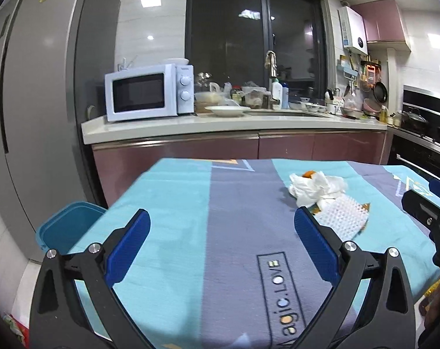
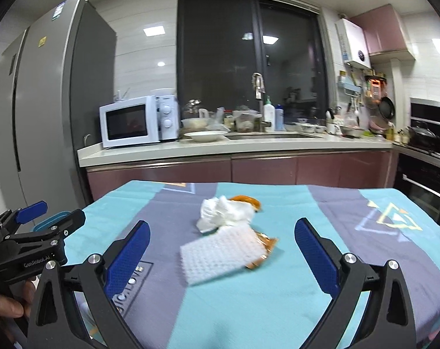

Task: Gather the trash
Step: 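Bring both tools back over the table to the foam netting, then grasp the white foam netting with the left tool while the right tool grasps a gold wrapper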

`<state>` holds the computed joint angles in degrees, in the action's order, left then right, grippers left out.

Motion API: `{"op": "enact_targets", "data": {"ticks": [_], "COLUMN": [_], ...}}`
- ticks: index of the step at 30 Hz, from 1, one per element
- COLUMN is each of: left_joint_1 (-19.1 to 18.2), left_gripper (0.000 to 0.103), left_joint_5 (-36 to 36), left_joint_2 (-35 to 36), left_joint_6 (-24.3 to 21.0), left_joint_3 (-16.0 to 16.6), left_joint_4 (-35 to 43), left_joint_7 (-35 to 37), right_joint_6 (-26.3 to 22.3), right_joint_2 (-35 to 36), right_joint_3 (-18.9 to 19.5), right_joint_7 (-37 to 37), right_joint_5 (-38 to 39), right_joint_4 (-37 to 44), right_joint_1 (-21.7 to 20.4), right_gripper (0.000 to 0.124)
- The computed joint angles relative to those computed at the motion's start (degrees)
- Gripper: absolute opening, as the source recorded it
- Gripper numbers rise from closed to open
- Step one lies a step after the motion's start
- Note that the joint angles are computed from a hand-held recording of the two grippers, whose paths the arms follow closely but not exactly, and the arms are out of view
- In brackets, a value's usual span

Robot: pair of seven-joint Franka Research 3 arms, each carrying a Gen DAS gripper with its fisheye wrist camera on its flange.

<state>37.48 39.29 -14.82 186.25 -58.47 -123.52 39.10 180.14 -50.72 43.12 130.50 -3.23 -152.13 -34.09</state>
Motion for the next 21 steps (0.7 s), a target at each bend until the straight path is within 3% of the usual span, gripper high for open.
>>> {"op": "enact_targets", "data": {"ticks": [5, 10, 12, 14, 16, 21], "left_joint_1": [-0.8, -0.86, -3.07, -7.71, -11.39, -18.57], "left_gripper": [0.097, 0.097, 0.097, 0.097, 0.097, 0.097], "left_joint_5": [1.7, 9.64, 14.99, 20.56, 21.57, 14.27], "left_joint_2": [3.93, 11.25, 15.96, 21.06, 25.5, 40.45], "left_joint_6": [-0.48, -4.16, -7.05, -10.31, -12.79, -25.19], "left_joint_3": [-1.17, -4.33, -4.65, -2.87, -1.77, -4.72], "left_joint_4": [1.54, 5.9, 8.6, 12.02, 14.91, 25.11], "left_joint_7": [1.54, 1.06, 0.57, 0.89, 4.63, 28.78], "right_joint_6": [-2.47, -5.87, -6.67, -7.13, -7.17, -6.32], "right_joint_2": [-4.62, -7.38, -7.62, -7.45, -6.83, -5.03], "right_joint_3": [-1.0, -2.93, -3.92, -4.91, -5.84, -7.07], "right_joint_7": [1.9, 4.1, 4.95, 5.76, 6.22, 6.64], "right_joint_5": [0.38, -0.63, -1.3, -1.91, -2.56, -3.76], "right_joint_4": [-3.6, -6.64, -7.47, -8.11, -8.35, -8.31], "right_joint_1": [1.48, 3.17, 3.69, 4.15, 4.59, 4.84], "right_gripper": [0.096, 0.096, 0.096, 0.096, 0.096, 0.096]}}
